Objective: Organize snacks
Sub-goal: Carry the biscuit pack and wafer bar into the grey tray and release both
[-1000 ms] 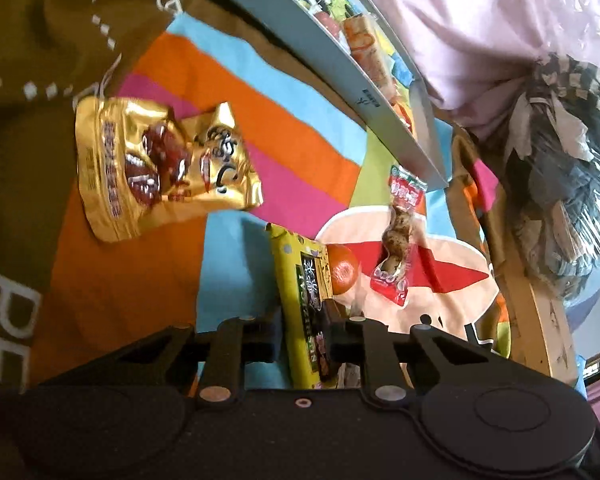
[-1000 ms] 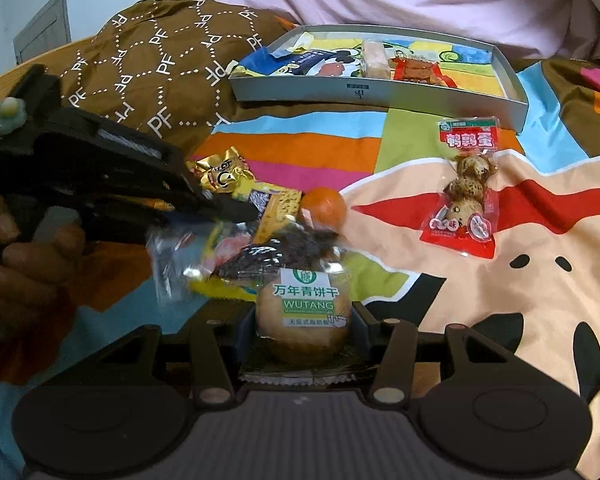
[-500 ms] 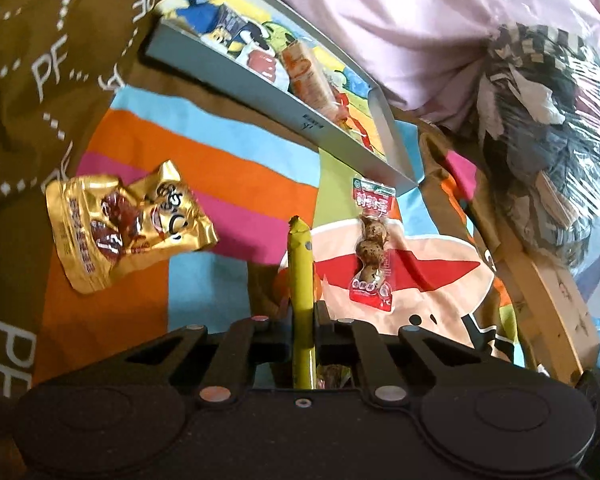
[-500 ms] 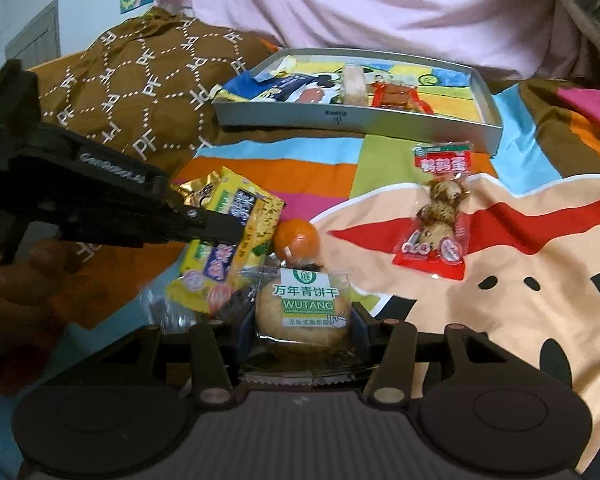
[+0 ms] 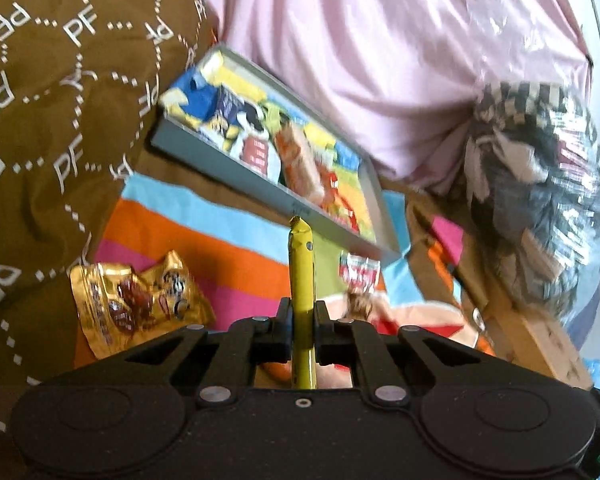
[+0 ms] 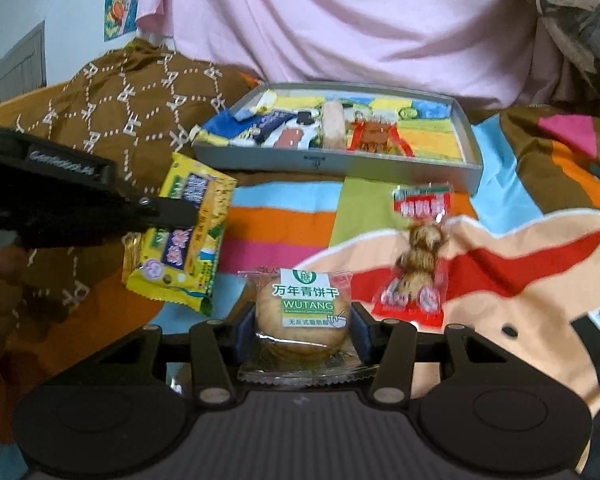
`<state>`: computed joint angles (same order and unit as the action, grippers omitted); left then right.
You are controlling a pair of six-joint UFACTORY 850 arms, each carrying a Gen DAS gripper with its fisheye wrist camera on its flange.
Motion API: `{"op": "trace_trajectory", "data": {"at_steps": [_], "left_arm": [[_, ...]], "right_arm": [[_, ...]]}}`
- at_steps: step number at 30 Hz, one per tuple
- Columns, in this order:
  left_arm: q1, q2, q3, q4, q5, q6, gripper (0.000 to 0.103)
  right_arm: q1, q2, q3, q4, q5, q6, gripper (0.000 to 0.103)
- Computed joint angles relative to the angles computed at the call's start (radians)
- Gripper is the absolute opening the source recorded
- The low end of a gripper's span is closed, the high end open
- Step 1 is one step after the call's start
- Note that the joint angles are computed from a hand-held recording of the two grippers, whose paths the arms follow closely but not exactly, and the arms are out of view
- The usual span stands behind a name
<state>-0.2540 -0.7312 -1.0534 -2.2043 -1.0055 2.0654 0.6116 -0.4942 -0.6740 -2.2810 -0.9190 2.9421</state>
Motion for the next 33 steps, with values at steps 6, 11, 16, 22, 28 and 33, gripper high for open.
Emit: {"op": "trace_trajectory", "data": {"at_steps": [6,11,16,22,28,33], "left_arm": [[-0.003,-0.008,-0.061,-0.025,0.032,-0.068,0.01],[-0.037,-0.022,-0.162,-0.11,0.131,-0.027,0.01],[-0.069,-0.079,-0.314,-0.168,0.205,0.031,0.01],[-0.089,-0.192,-0.536,-0.1,0.316,-0.093,0.01],[-0.096,-0.275,-0.674,0.065,0.388,-0.306,0.01],[-0.108,-0.291,-0.698,0.074,0.457,-0.267,0.011]], "right_arm": [[-0.067,0.012,-0.026,-0.078,-0.035,-0.042,0.053],[-0.152,0.012,-0.076,-0.156,-0.029,-0.135,0.053],[-0.231,-0.008,-0.147,-0.193,-0.013,-0.176,0.053],[-0.311,-0.063,-0.257,-0.227,0.032,-0.161,0.053],[-0.359,-0.138,-0.365,-0.244,0.105,-0.12,0.053],[-0.368,-0.172,-0.401,-0.24,0.13,-0.121,0.053]]}}
